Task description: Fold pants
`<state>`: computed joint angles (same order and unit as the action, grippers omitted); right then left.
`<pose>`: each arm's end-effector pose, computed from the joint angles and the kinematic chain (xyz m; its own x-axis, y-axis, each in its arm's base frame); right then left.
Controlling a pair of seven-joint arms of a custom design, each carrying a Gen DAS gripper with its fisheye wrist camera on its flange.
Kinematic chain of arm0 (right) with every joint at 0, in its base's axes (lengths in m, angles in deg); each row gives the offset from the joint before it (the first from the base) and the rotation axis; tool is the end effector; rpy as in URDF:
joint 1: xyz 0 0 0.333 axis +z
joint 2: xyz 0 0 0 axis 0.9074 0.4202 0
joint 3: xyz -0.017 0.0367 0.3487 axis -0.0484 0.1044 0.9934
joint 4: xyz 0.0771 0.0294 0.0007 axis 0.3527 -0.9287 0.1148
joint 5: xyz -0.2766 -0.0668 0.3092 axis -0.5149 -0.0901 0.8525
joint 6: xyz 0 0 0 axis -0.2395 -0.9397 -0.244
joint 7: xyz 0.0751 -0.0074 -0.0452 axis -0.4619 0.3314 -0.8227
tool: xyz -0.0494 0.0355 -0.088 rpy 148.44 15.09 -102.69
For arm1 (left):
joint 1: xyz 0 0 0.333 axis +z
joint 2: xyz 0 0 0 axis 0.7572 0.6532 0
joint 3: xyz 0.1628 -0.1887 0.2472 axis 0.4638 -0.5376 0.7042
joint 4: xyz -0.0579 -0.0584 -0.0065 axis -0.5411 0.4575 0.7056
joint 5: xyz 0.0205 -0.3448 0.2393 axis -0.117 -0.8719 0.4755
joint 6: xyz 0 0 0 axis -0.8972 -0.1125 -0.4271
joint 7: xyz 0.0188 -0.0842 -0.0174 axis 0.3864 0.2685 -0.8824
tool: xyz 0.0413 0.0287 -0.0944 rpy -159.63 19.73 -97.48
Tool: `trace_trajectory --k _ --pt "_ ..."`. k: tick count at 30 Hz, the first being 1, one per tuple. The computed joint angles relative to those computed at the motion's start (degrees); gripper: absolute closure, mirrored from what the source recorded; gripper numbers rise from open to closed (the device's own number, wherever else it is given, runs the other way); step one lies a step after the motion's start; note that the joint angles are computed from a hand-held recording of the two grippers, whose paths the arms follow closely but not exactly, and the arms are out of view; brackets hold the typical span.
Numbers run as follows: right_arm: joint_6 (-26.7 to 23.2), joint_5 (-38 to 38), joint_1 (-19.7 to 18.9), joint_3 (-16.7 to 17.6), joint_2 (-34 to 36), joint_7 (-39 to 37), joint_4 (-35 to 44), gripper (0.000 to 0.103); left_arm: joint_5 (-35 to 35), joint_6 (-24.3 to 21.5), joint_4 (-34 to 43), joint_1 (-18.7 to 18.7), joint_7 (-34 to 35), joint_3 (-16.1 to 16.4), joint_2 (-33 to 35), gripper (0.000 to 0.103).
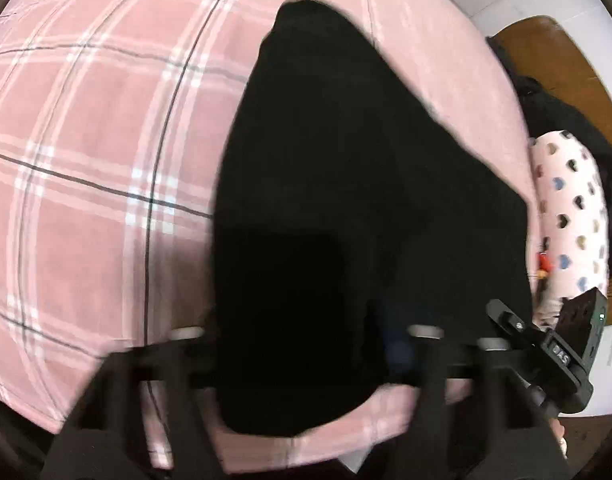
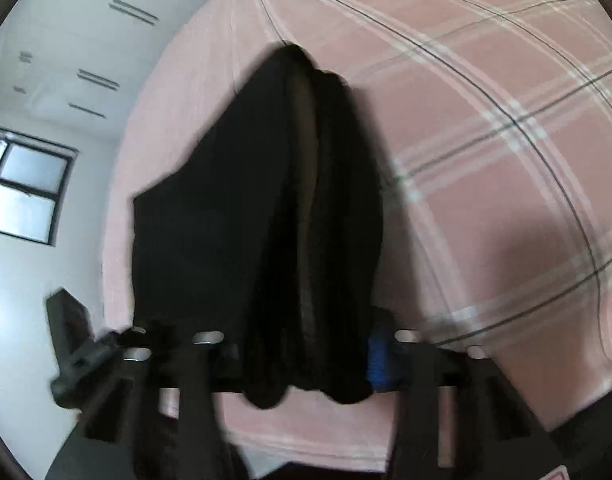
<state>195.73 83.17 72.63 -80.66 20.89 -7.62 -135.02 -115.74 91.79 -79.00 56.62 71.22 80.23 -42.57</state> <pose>0.6654 0.1553 0.4521 -0.0022 -0.8115 -0.5844 -0.9667 0.1514 -0.2065 0.6000 0.0381 0.4429 0.3233 -0.8288 0.4568 -0.8855 -0.4351 -0.1627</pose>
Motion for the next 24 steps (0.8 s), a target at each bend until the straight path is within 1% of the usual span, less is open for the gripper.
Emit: trace_trajectory --k 3,4,7,8,9,10,11,12,13,14,15,17,18,19,20,21,22,24 --pt "-0.75 4.20 0.09 1.51 -3.24 -5.84 -0.24 0.069 -4.19 -1.44 -1.04 1.13 3.38 1.02 -3.44 0.072" --pt "-1.20 5.15 0.40 1.53 -3.95 -7.10 -0.42 0.069 -3.86 -1.69 -1.87 1.38 3.42 1.52 -5.25 0.072" --pt "-2.60 5.55 1.95 1.17 -5.28 -8.79 -2.49 0.068 2.98 -2.09 -4.78 2.04 2.14 2.80 -9.79 0.069" --pt "-3.13 3.85 2.58 0.81 -4.70 -7.85 -3.31 0.067 4.43 -2.70 -5.06 1.96 1.50 2.97 -10.20 0.064" --pt "-3.57 1.05 3.28 0.37 -3.73 -5.24 -3.74 0.063 6.12 -3.87 -6.09 2.19 1.34 3.43 -10.33 0.059" --pt "-3.26 -4.10 5.52 -1.53 -3.09 -0.20 -5.00 0.053 7.05 -4.66 -6.04 2.38 1.00 3.81 -9.51 0.056" --pt "-2.55 -5.23 5.76 -1.73 -3.14 1.61 -6.06 0.046 9.61 -5.27 -6.25 2.75 -0.98 3.74 -8.57 0.054" --pt "-1.32 -2.35 3.99 -0.13 -3.73 0.73 -7.59 0.041 11.64 -4.70 -6.67 2.97 -2.46 3.61 -7.99 0.050" --pt "-0.87 0.51 3.47 0.05 -4.31 0.16 -8.61 0.040 11.55 -2.26 -8.07 2.97 -2.43 3.60 -8.43 0.045" --pt "-1.58 0.43 3.38 -0.25 -4.46 2.04 -8.57 0.039 11.71 -0.79 -9.07 2.96 -2.59 3.61 -8.89 0.038" --pt "-1.87 -0.07 3.42 -0.36 -4.56 2.70 -8.44 0.037 13.18 -0.28 -9.18 2.89 -4.06 3.29 -8.97 0.032" --pt "-1.77 -1.77 3.60 -0.50 -4.64 2.76 -7.87 0.036 13.73 -0.39 -8.79 2.38 -3.74 3.14 -8.62 0.031" --pt "-1.70 -3.29 3.87 -0.55 -4.52 3.14 -7.28 0.035 15.43 -0.48 -8.15 2.15 -4.67 2.71 -8.06 0.029" --pt "-1.58 -4.00 3.98 -0.56 -3.98 3.53 -6.55 0.032 17.07 -0.80 -7.12 1.95 -6.00 2.34 -7.49 0.027" --pt "-1.30 -4.66 4.12 -0.50 -3.70 3.96 -6.06 0.029 17.91 -0.55 -6.93 1.73 -6.70 2.13 -7.32 0.023" --pt "-1.19 -5.18 4.25 -0.40 -4.50 4.31 -6.62 0.024 18.12 -0.41 -6.69 1.49 -7.00 2.04 -7.08 0.018" --pt "-0.92 -6.37 4.64 -0.35 -4.03 5.18 -6.16 0.020 18.16 -0.59 -7.50 1.57 -6.35 2.33 -7.79 0.017" --pt "-1.21 -8.88 5.51 -0.09 -2.15 7.41 -4.34 0.019 19.67 -0.73 -6.74 1.35 -7.20 2.09 -6.86 0.013"
